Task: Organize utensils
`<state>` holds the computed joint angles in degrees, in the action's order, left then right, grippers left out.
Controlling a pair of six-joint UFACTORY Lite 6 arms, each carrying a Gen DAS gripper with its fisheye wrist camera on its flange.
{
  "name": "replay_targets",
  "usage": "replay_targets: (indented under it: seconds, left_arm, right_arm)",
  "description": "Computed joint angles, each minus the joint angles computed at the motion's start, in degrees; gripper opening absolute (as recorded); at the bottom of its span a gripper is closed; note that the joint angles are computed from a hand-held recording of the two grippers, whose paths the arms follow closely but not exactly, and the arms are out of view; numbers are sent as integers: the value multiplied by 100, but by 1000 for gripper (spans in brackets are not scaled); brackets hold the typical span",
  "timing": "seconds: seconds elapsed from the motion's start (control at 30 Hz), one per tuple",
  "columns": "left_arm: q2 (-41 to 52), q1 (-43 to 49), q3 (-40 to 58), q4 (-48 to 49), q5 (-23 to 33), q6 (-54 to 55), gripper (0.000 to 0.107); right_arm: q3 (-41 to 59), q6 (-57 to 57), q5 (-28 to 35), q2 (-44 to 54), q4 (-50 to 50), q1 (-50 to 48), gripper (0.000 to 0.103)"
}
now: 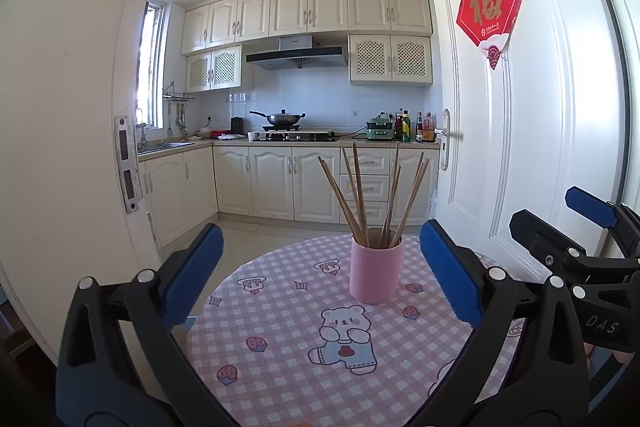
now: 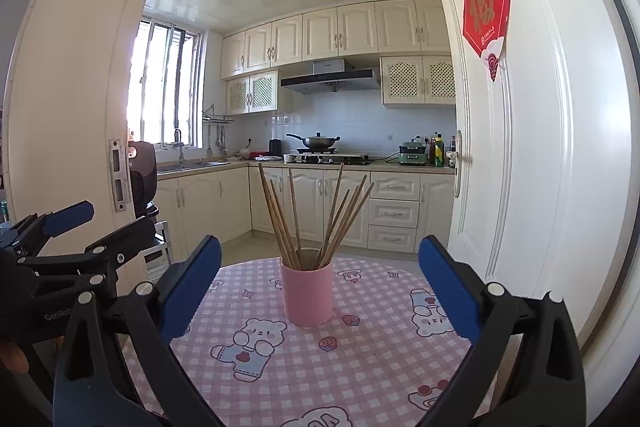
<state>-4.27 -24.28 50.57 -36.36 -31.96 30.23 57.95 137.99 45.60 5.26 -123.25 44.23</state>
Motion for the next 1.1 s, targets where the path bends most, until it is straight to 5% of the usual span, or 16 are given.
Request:
replay_targets:
  seconds: [1.1]
  left_arm:
    - [27,-67,-109,31,-196,-79,97]
  right_arm:
    - [-162,270,-4,-59,-180,-8,95]
